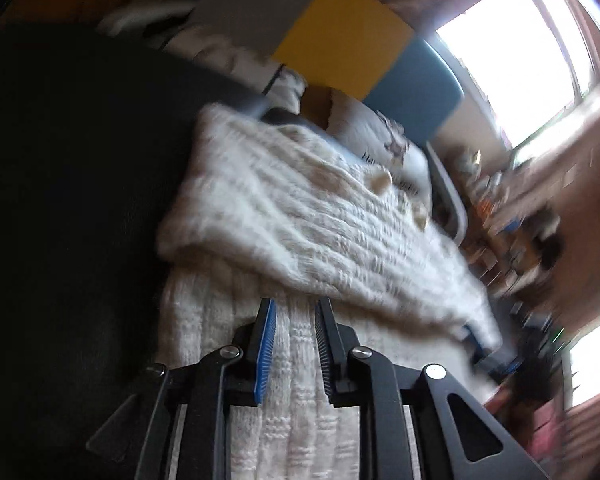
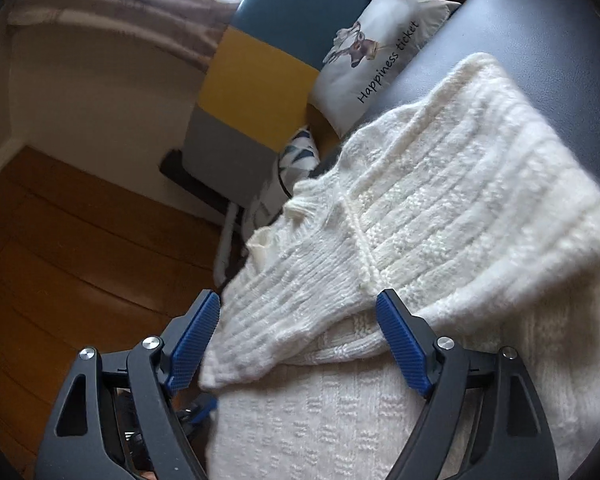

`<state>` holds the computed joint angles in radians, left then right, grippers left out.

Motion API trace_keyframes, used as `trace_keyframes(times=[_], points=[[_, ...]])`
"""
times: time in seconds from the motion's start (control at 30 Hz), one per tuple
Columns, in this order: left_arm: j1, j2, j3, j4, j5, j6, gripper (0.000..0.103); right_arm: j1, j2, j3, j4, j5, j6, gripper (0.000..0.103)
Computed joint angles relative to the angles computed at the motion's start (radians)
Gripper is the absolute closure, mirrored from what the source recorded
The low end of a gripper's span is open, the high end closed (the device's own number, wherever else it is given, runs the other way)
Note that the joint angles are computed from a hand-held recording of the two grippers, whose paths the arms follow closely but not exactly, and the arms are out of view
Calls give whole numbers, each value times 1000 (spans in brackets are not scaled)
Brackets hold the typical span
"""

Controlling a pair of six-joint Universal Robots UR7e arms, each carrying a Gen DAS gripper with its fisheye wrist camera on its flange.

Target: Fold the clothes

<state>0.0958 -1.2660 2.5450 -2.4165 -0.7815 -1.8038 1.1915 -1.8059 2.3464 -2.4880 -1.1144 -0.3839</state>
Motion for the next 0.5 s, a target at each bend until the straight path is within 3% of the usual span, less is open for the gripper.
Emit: trace_keyframes(times=[0.07,0.2,0.33,0.43,0.5], points=[[6,32,-35,22,15,64,83,41,17,4,-42,-73,-30,21],[51,69,-72,27,24,101,83,74,51,6,-117,-161,5,49],[79,101,-84,-7,45,112,83,135,72,5,-190,-276,-14,56],[74,126,-100,37,59,121,83,243,100,9,-301,-450,-108,56],[77,141,-111,54,62,134,82,342,137,24,-420,-611,-232,56]])
